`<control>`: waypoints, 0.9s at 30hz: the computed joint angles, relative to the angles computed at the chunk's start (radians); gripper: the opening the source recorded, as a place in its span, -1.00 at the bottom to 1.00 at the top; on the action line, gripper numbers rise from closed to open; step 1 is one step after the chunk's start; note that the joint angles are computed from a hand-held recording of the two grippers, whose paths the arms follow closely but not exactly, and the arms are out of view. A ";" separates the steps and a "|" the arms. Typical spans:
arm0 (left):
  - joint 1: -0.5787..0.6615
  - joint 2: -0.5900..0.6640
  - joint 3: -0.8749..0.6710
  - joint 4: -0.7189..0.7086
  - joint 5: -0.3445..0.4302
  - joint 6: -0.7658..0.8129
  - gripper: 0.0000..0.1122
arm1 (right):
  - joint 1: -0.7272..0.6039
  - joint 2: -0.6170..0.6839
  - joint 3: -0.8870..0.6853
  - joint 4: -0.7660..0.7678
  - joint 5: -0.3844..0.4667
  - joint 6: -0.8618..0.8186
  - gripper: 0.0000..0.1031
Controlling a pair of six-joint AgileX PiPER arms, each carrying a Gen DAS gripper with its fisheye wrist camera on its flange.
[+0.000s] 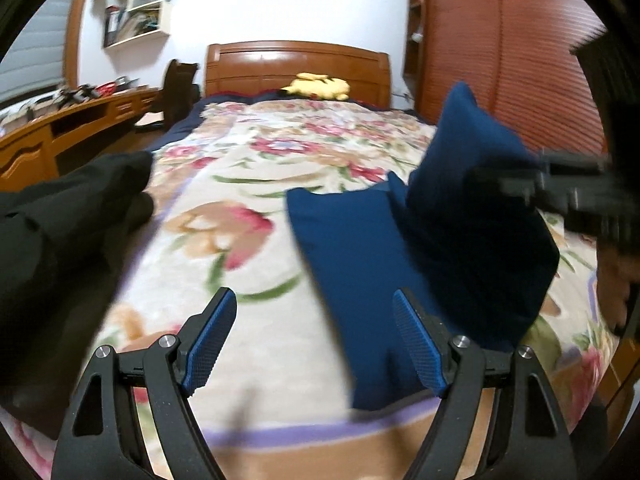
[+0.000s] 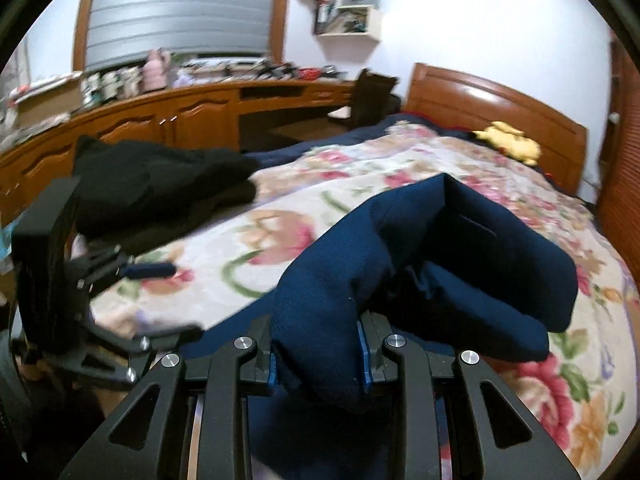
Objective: Fold large clothes
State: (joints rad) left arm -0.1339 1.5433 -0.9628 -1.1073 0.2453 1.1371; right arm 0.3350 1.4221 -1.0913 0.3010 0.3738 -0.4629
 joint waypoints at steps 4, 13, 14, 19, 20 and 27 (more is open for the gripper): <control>0.066 0.006 0.001 -0.101 0.035 0.082 0.44 | 0.041 0.100 -0.046 0.010 0.024 -0.024 -0.43; 0.101 0.024 -0.007 -0.152 0.056 0.128 0.44 | 0.030 0.239 -0.193 0.018 0.140 -0.017 -0.02; 0.102 0.026 -0.007 -0.153 0.057 0.132 0.44 | 0.011 0.239 -0.210 0.080 0.167 -0.055 0.12; 0.089 0.028 -0.007 -0.159 0.049 0.140 0.44 | -0.066 0.138 -0.162 0.263 0.159 -0.220 0.30; 0.087 0.027 -0.006 -0.166 0.047 0.146 0.44 | -0.093 0.113 -0.146 0.302 0.157 -0.261 0.30; 0.064 0.014 0.009 -0.278 0.030 0.237 0.44 | -0.218 0.131 -0.091 0.289 0.110 -0.289 -0.10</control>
